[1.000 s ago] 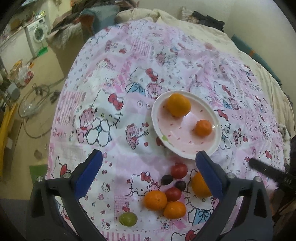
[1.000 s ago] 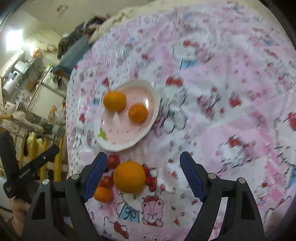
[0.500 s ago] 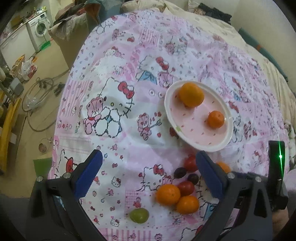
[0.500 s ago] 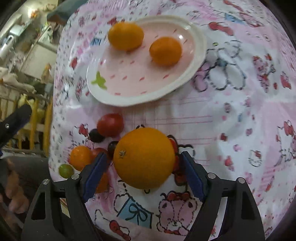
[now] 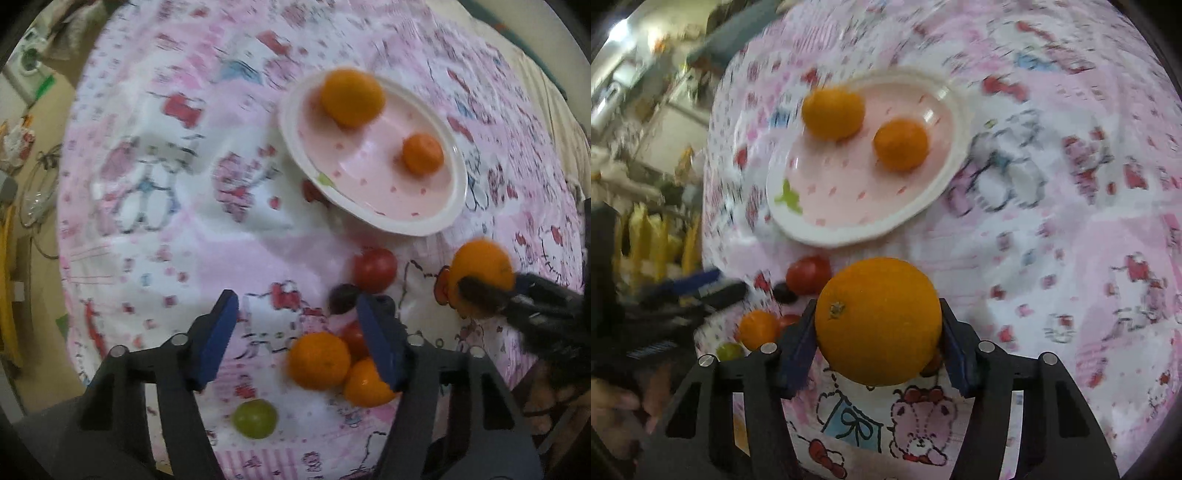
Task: Organize fruits
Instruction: 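Grasp another large orange with the right gripper, then grasp a small dark purple plum with the left gripper while the right gripper holds the orange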
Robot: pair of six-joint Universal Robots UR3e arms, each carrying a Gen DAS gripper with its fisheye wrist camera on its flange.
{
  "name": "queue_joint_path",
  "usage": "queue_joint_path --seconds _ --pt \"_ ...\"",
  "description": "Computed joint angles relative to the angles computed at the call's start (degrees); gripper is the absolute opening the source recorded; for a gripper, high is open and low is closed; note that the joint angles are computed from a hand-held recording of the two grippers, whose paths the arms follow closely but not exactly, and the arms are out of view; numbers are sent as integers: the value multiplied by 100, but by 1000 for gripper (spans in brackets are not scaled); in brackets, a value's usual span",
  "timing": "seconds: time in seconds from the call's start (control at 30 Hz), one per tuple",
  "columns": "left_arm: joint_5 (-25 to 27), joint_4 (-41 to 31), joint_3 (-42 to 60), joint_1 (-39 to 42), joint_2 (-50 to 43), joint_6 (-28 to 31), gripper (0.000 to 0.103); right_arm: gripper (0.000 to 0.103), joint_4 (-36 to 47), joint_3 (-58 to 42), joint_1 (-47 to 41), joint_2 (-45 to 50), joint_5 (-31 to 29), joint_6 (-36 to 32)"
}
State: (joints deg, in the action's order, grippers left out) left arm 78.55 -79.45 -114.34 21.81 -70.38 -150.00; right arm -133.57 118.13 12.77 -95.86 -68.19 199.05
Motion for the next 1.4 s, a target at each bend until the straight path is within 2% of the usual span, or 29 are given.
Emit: queue_joint_path --seconds 0.1,0.17,0.37,0.43,0.47,0.8,1.17,1.4 --pt "124 -15 142 -376 -440 -238 49 62 158 292 -414 -605 144 -136" --pt "247 55 165 -608 -649 -379 44 62 280 499 -649 -936 255 -241" --pt "490 536 102 -1152 -980 -676 41 62 798 822 -1088 -1651 435 -548" --pt "505 586 100 -1228 -1060 -728 22 62 793 790 -1038 -1653 383 -481" --pt "513 557 141 -1300 -1128 -790 20 62 824 796 -1053 -1694 381 -487" --pt "491 652 34 -1343 -877 -877 19 62 1086 812 -1207 -2113 418 -508" --pt "64 -83 -125 -338 318 -200 19 62 1169 572 -1055 -2149 304 -345" --pt "-195 -359 27 245 559 299 19 62 1134 333 -827 -2043 175 -176"
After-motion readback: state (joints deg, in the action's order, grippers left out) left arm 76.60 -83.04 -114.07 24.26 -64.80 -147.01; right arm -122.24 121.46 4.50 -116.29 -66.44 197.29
